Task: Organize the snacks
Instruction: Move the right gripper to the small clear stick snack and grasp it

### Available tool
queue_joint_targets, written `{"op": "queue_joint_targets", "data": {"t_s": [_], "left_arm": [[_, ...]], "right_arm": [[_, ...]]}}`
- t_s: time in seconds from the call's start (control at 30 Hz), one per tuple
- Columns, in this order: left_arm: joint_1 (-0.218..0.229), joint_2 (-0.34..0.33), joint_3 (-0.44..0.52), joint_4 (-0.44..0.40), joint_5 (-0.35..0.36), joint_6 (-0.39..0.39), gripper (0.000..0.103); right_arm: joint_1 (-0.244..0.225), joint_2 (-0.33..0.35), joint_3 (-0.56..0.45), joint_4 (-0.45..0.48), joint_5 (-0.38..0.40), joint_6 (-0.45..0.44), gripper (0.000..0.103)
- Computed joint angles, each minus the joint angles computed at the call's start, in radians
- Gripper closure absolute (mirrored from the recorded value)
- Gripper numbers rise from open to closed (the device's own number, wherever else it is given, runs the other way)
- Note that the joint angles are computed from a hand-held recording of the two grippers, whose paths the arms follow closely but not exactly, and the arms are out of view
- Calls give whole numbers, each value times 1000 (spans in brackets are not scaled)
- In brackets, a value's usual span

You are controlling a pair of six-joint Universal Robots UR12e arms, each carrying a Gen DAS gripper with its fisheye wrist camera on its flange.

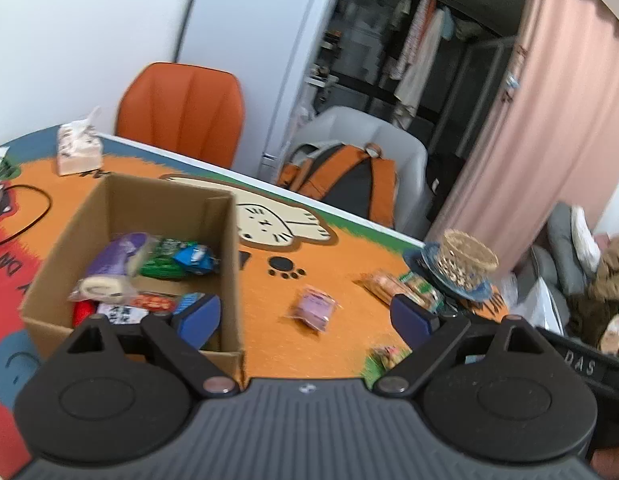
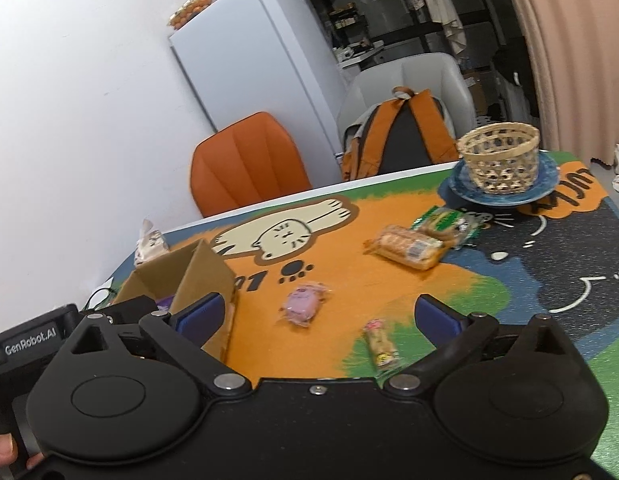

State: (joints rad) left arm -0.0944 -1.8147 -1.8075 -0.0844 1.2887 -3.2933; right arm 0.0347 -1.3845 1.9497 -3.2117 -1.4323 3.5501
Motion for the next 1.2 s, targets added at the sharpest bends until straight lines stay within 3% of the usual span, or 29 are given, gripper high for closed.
{"op": "queue_joint_targets", "data": {"t_s": [0.2,0.27,0.4,0.5,1.03,1.13,1.2], "left_arm": [[-20,-20,19,-16,14,38,16],[-26,-27,25,-26,21,43,20],[-34,-40,41,-63,18,68,39],[-41,-50,49,-78,22,85,44],[-70,-102,103,-106,48,109,49],[-74,-118,120,-120,57,101,49],[-76,-129,130,-125,61,98,49]], "right_arm": [[-24,2,12,17,18,1,9],[-30,4,13,38,29,-5,15],[-40,16,10,67,50,-4,24],[-42,27,4,82,58,-10,32],[-46,102,-52,170,96,-45,64],[-43,111,-66,181,91,-71,82],[-49,116,-72,185,110,-71,82]]}}
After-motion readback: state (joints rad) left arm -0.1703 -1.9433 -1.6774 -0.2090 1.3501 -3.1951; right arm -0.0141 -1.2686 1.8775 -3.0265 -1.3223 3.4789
